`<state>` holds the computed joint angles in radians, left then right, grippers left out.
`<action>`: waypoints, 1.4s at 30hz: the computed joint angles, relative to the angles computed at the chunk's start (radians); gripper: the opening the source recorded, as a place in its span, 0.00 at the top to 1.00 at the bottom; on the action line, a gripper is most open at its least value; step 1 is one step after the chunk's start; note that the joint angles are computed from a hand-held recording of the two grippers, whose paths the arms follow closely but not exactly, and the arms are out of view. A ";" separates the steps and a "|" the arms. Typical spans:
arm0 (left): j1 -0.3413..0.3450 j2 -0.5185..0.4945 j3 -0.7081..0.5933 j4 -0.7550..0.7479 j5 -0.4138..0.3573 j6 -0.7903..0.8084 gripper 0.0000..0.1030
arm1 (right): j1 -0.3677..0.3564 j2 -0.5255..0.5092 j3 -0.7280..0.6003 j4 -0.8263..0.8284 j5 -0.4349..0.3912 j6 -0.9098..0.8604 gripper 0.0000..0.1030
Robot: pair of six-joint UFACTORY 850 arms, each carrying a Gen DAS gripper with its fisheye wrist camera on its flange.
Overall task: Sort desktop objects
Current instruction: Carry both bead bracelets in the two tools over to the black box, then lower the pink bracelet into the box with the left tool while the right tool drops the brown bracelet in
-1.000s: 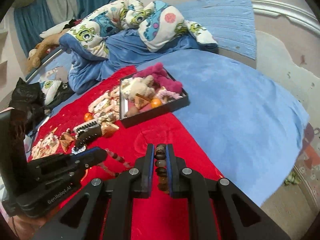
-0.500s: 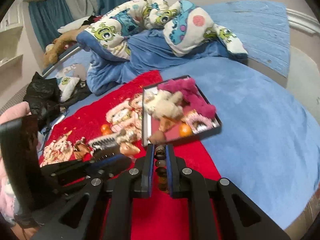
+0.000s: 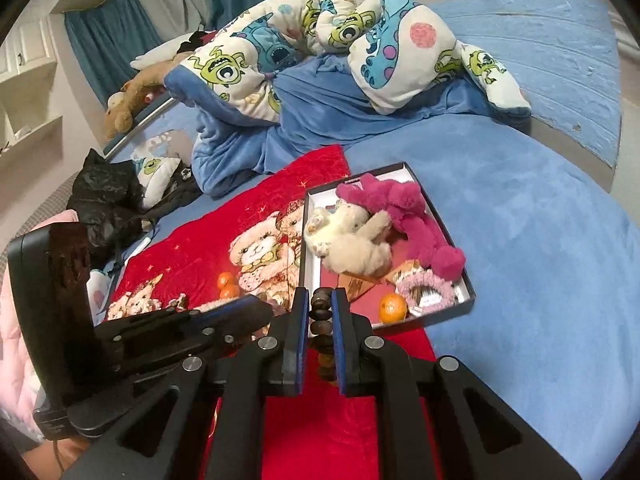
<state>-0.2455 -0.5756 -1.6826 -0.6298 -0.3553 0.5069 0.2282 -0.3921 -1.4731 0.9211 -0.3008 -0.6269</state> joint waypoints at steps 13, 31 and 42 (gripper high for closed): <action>0.013 -0.233 -0.265 0.277 -0.099 -0.301 0.92 | 0.000 -0.232 -0.267 -0.115 -0.061 0.070 0.89; -0.004 -0.253 -0.182 0.434 0.015 -0.413 0.92 | -0.011 -0.373 -0.304 -0.128 -0.098 0.130 0.89; 0.007 -0.270 -0.201 0.415 0.015 -0.419 0.92 | -0.006 -0.364 -0.243 0.050 -0.037 -0.077 0.92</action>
<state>-0.2381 -0.8456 -1.8833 -0.2153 -0.3404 0.0874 0.2218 -0.7560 -1.7163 0.9712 -0.3375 -0.7042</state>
